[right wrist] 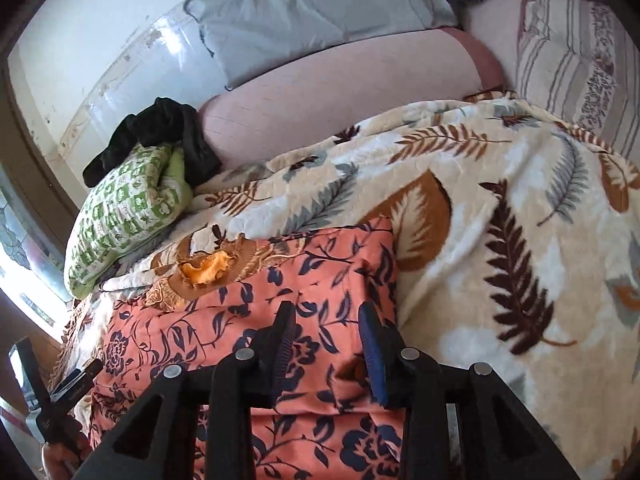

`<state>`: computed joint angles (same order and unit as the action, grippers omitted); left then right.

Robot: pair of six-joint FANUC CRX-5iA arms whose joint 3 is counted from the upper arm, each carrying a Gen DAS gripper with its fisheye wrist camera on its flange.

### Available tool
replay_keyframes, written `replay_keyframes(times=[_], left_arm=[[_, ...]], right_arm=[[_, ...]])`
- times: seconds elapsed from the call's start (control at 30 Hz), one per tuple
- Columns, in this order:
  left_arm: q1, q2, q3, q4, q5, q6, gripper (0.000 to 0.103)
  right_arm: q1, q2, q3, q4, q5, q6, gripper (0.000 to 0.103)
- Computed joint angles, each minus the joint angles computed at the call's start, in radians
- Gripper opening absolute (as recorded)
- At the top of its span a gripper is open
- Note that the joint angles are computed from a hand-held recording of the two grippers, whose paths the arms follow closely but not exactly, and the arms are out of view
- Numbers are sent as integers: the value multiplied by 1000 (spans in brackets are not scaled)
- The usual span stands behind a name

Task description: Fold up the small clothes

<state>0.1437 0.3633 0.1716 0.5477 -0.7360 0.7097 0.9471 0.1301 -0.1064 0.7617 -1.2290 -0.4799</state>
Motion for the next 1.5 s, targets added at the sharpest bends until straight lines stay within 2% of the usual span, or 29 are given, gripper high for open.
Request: replay_keyframes(times=[0.07, 0.13, 0.2, 0.27, 0.33, 0.4, 0.47, 0.53, 0.57, 0.6, 0.73, 0.8, 0.87, 1.0, 1.13, 1.2, 1.37, 1.5], left_arm=[[-4, 34, 53, -39, -77, 36, 79], [-22, 73, 131, -177, -141, 132, 79], [-20, 78, 125, -177, -141, 138, 81], [-16, 81, 137, -168, -155, 143, 81], [-7, 70, 112, -114, -140, 121, 81], [-4, 61, 93, -68, -138, 92, 81], [-9, 68, 109, -77, -183, 82, 81], [-25, 78, 139, -164, -214, 98, 81], [-30, 68, 122, -179, -194, 76, 82], [-28, 57, 97, -161, -167, 44, 84], [9, 76, 121, -92, -246, 8, 84], [31, 68, 110, -73, -256, -1, 84], [58, 56, 91, -52, -269, -18, 84], [104, 13, 33, -55, -259, -43, 84], [154, -62, -74, -85, -250, -108, 84], [189, -138, -192, -35, -187, -192, 86], [271, -261, -372, 42, -156, -352, 89], [316, -323, -447, 57, -142, -460, 89]], right_arm=[[-54, 13, -9, -61, 126, 49, 36], [-99, 54, 14, -179, 145, 97, 32], [-122, 42, -59, -121, 220, 19, 31], [-133, 39, -38, -134, 202, 12, 34], [-114, 29, -35, -102, 178, 1, 34], [-92, 31, -12, -100, 169, 62, 34], [-78, 40, 25, -153, 176, 134, 34], [-76, 83, 115, -301, 96, 236, 34], [-69, 83, 115, -334, 90, 232, 34], [-55, 55, 73, -315, 117, 193, 34], [1, -12, 29, -298, 90, 130, 34], [45, -57, -18, -261, 79, 48, 34], [77, -97, -48, -284, 66, -20, 34], [152, -172, -128, -256, 77, -182, 34], [214, -183, -134, -267, 79, -183, 34], [240, -167, -120, -301, 73, -169, 34], [308, -148, -100, -291, 23, -187, 35], [345, -141, -75, -337, 17, -198, 35]])
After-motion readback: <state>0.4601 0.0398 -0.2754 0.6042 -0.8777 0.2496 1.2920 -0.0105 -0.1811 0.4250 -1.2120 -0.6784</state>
